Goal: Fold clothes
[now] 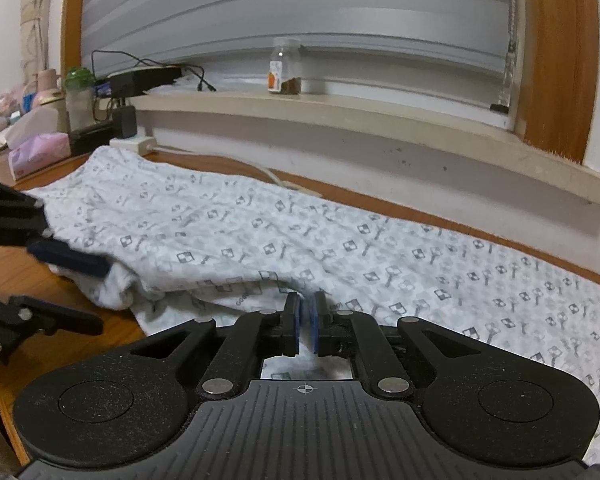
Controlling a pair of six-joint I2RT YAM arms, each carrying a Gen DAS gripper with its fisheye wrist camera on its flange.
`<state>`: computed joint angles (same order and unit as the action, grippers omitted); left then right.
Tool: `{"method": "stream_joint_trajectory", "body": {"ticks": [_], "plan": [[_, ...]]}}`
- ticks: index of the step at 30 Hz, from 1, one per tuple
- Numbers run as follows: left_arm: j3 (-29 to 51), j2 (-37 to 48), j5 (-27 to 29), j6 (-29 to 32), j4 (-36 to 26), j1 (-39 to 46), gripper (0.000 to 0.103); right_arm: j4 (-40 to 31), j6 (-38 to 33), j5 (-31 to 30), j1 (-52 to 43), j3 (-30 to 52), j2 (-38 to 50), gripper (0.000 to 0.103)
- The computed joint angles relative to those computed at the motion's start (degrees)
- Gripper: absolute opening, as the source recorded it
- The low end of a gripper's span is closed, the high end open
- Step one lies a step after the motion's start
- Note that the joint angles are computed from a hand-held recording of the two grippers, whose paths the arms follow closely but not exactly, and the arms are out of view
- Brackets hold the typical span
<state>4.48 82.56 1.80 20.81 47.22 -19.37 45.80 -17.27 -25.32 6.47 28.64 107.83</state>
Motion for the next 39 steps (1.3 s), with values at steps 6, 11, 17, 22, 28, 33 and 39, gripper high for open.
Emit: {"method": "stream_joint_trajectory", "body": {"ticks": [6, 11, 17, 22, 28, 33, 39], "plan": [[1.9, 7.5, -2.5, 2.1, 5.6, 0.0, 0.034, -1.9, -1.4, -2.0, -0.7, 0.2, -0.1, 0.018], [1.6, 3.9, 2.5, 3.0, 3.4, 4.7, 0.006, -5.8, -4.2, -3.0, -0.5, 0.7, -0.8, 0.036], [-0.2, -13.6, 14.2, 2.3, -11.6, 12.6, 0.005, -8.1, -6.5, -1.1, 0.5, 1.2, -1.8, 0.031], [0.2, -34.2, 29.1, 3.7, -35.3, 23.9, 0.004, -8.3, -3.7, -7.5, -4.1, -1.7, -9.3, 0.003], [-0.5, -37.5, 32.2, 5.9, -44.5, 25.2, 0.004, -14.0, -6.6, -10.5, -6.6, -4.1, -13.9, 0.003], [-1.5, -36.1, 33.2, 5.4, -42.6, 27.0, 0.009, -13.2, -8.6, -8.8, -7.6, -6.5, -12.5, 0.009], [-0.4, -35.2, 34.4, 7.7, -42.6, 35.0, 0.02, -9.9, -5.1, -11.7, -6.9, -10.4, -13.5, 0.02]]}}
